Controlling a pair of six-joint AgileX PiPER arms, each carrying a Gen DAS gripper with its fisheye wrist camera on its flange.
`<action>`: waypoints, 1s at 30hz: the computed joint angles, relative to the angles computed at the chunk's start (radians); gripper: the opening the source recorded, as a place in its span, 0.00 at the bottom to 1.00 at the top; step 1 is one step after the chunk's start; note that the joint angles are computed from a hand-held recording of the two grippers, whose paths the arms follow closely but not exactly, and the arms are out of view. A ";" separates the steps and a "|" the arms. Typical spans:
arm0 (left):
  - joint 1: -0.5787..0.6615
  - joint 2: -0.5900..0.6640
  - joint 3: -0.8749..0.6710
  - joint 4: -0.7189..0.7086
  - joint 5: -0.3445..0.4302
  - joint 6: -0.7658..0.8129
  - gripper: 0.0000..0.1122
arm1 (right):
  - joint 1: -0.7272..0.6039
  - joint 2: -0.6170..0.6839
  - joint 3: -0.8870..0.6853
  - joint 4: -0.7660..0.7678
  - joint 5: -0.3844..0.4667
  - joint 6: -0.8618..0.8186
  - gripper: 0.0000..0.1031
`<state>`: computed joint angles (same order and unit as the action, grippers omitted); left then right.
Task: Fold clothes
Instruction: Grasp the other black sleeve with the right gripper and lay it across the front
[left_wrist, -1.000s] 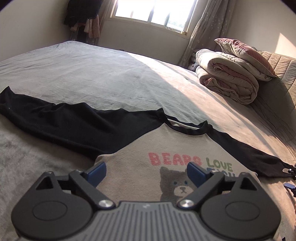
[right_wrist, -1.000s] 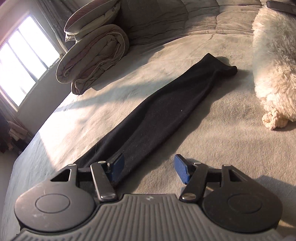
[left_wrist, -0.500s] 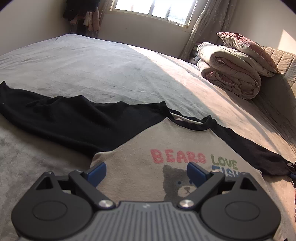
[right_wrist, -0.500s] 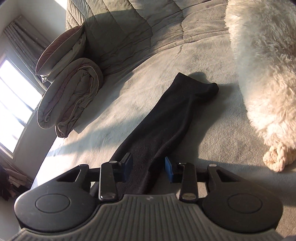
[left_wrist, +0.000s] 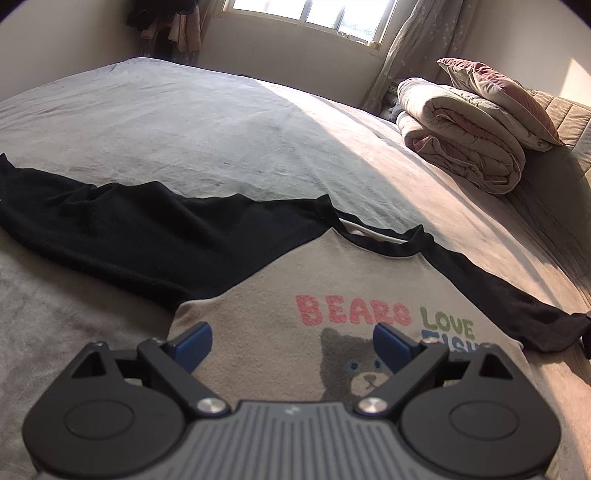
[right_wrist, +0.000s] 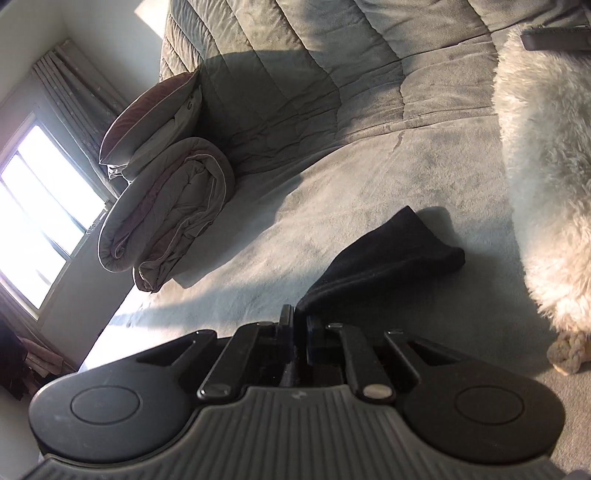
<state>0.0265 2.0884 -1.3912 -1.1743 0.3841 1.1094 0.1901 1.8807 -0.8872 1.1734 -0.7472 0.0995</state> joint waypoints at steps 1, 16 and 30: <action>0.000 0.000 -0.004 0.031 0.002 -0.029 0.84 | 0.010 -0.009 -0.008 0.000 -0.005 -0.015 0.09; 0.033 0.002 -0.077 0.314 0.097 -0.343 0.84 | 0.205 -0.074 -0.244 0.026 -0.005 -0.360 0.09; 0.092 -0.020 -0.092 0.276 0.172 -0.348 0.84 | 0.382 0.109 -0.618 0.228 0.042 -0.745 0.09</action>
<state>0.1184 2.0681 -1.4830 -0.8983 0.5564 0.7613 0.5723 1.9895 -1.5051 1.4014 -0.7057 -0.6453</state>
